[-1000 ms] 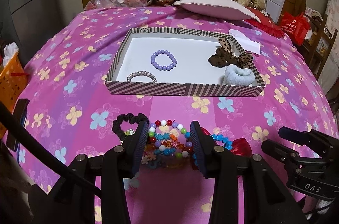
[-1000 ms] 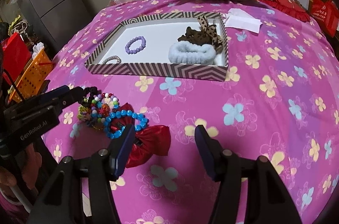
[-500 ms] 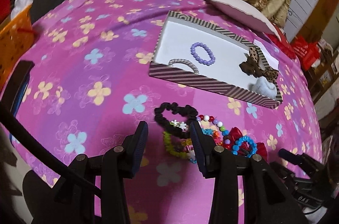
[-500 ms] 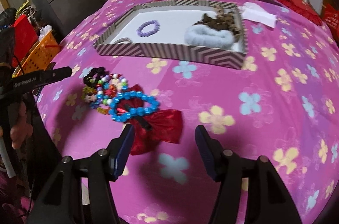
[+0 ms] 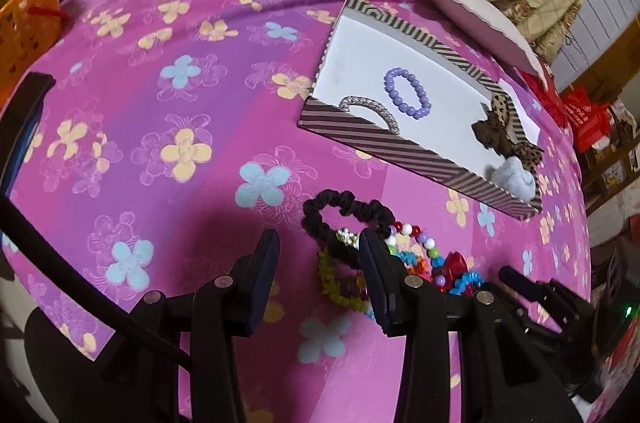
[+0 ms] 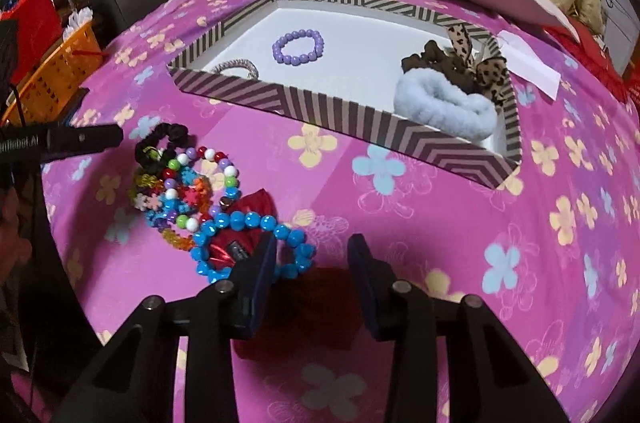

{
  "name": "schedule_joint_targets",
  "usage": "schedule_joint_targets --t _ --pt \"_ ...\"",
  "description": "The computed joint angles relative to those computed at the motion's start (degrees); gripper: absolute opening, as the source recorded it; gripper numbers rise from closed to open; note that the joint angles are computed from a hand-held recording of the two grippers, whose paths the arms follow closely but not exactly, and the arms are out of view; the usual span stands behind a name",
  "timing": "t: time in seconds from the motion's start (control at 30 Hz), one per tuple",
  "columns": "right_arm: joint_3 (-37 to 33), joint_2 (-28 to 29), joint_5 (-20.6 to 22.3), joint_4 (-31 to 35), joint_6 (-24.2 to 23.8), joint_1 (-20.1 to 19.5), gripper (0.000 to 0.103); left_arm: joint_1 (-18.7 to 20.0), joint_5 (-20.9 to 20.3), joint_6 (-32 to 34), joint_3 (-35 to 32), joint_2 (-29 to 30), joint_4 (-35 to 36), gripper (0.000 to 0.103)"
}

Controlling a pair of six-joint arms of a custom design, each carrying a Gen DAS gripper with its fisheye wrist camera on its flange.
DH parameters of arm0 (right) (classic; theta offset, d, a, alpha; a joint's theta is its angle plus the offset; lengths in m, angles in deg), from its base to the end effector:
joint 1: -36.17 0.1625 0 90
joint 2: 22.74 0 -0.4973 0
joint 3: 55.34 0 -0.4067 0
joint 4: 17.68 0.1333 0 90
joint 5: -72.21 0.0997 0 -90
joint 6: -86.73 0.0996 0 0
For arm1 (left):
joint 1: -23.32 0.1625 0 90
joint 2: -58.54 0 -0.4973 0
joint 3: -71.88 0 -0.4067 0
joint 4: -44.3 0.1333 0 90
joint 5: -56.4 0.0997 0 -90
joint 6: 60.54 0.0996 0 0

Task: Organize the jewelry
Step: 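Grasp the black heart bracelet with the left gripper while the right gripper grasps the blue bead bracelet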

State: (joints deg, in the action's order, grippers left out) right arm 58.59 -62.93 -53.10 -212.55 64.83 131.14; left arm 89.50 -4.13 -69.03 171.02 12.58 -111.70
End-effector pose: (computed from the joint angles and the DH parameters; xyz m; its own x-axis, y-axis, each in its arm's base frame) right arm 0.1293 -0.6122 0.0750 -0.7507 -0.1075 0.6519 -0.3817 0.8759 -0.2951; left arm -0.1183 -0.7194 0.1320 -0.8895 0.1173 -0.4417 0.2654 0.9194 -0.2903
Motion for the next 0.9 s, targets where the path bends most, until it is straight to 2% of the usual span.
schedule_joint_targets --t 0.4,0.57,0.63,0.7,0.73,0.77,0.83,0.9 --pt "-1.0 0.6 1.2 1.5 -3.6 -1.0 0.038 1.2 1.7 0.1 -3.7 2.8 5.0 0.053" --pt "-1.2 0.7 0.4 2.8 -6.5 -0.1 0.036 1.1 1.9 1.1 -4.2 3.4 4.1 0.055" --pt "-1.5 0.8 0.6 3.5 -6.3 -0.4 0.032 0.8 2.6 2.0 -4.2 3.8 3.4 0.055" --pt "-1.6 1.1 1.1 2.3 -7.1 -0.4 0.024 0.5 3.7 3.2 -4.3 4.3 3.1 0.048" --pt "-1.5 1.3 1.4 2.3 -7.6 -0.3 0.021 0.5 4.1 4.2 -4.4 4.5 3.1 0.034" --pt "-1.5 1.3 1.7 2.3 -7.9 -0.3 0.012 0.5 4.1 4.6 -4.6 4.6 3.3 0.03" --pt "-1.4 1.4 1.9 2.0 -8.4 -0.2 0.011 0.8 2.9 4.9 -5.1 4.6 4.3 0.02" --pt "-0.9 0.8 2.8 2.0 -7.3 -0.2 0.011 1.3 0.8 4.0 -5.4 4.1 5.2 0.019"
